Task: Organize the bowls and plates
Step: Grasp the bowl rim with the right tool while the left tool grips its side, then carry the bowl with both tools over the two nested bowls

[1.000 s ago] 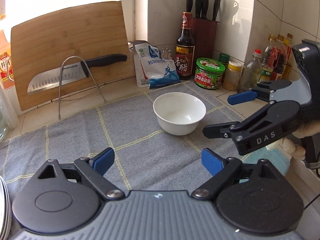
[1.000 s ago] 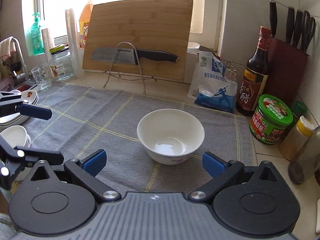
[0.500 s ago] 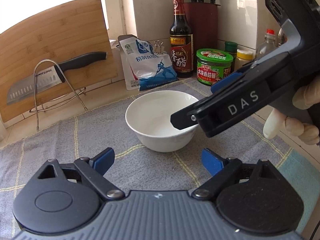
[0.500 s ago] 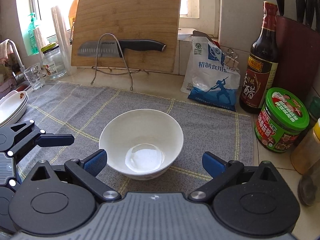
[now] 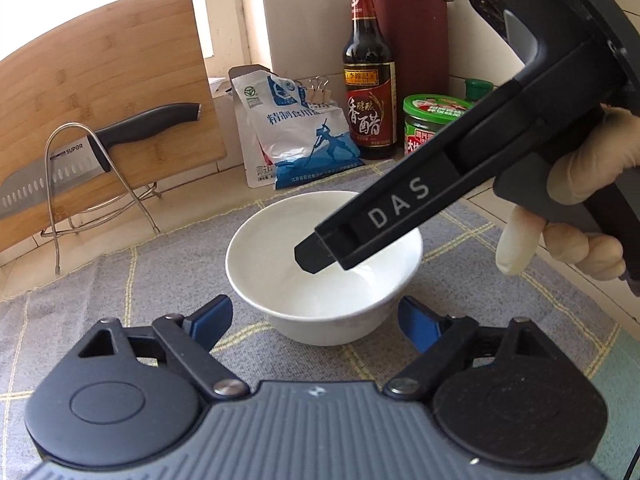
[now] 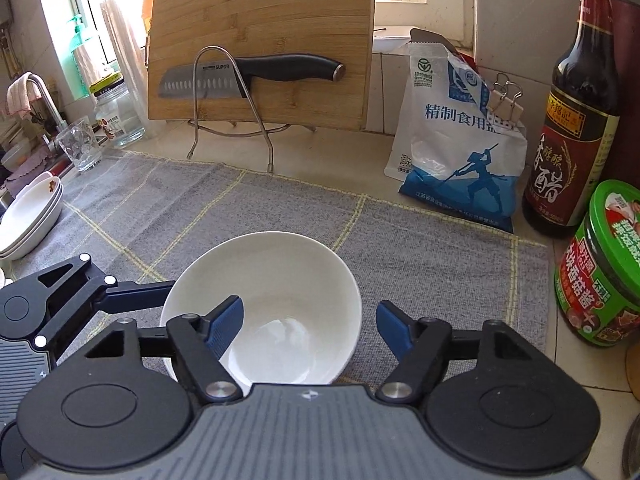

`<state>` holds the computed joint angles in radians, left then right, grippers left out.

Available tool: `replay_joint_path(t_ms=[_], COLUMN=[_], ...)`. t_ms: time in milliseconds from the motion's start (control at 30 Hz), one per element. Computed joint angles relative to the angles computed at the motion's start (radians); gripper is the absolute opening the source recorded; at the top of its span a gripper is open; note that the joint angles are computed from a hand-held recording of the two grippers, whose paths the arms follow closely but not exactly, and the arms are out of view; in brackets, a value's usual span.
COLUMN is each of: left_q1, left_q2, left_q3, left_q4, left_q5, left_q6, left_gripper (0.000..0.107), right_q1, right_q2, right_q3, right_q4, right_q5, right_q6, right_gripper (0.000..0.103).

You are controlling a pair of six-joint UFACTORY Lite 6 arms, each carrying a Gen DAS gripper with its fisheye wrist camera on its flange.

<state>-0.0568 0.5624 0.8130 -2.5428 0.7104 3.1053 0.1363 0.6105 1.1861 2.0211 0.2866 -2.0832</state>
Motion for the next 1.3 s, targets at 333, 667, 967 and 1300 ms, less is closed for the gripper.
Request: replay_joint_path(t_ms=[333, 667, 967, 1300], left_q1=[-0.003, -0.003, 0.034, 0.202], left_q2=[0.019, 0.007, -0.096, -0.271], left_q3=[0.018, 0.009, -0.069, -0.182], left_q4=[0.020, 0.045, 0.121, 0.388], left_q5=[0.004, -0.007, -0.021, -0.004], left_q6=[-0.016, -0.035, -0.056, -0.147], left_gripper=[0.086, 0.087, 0.087, 0.087], right_q1=[-0.013, -0.018, 0.018, 0.123], right_q2=[0.043, 0.029, -0.057, -0.194], right_q3=[0.064, 0.052, -0.013, -0.102], right_q4=[-0.184, -0.225, -0.250, -0.214], right_q5=[0.042, 0.057, 0.037, -0.027], right_q6=[0.180, 0.241, 0.301, 0.375], right_gripper=[0.069, 0.069, 0.069, 0.070])
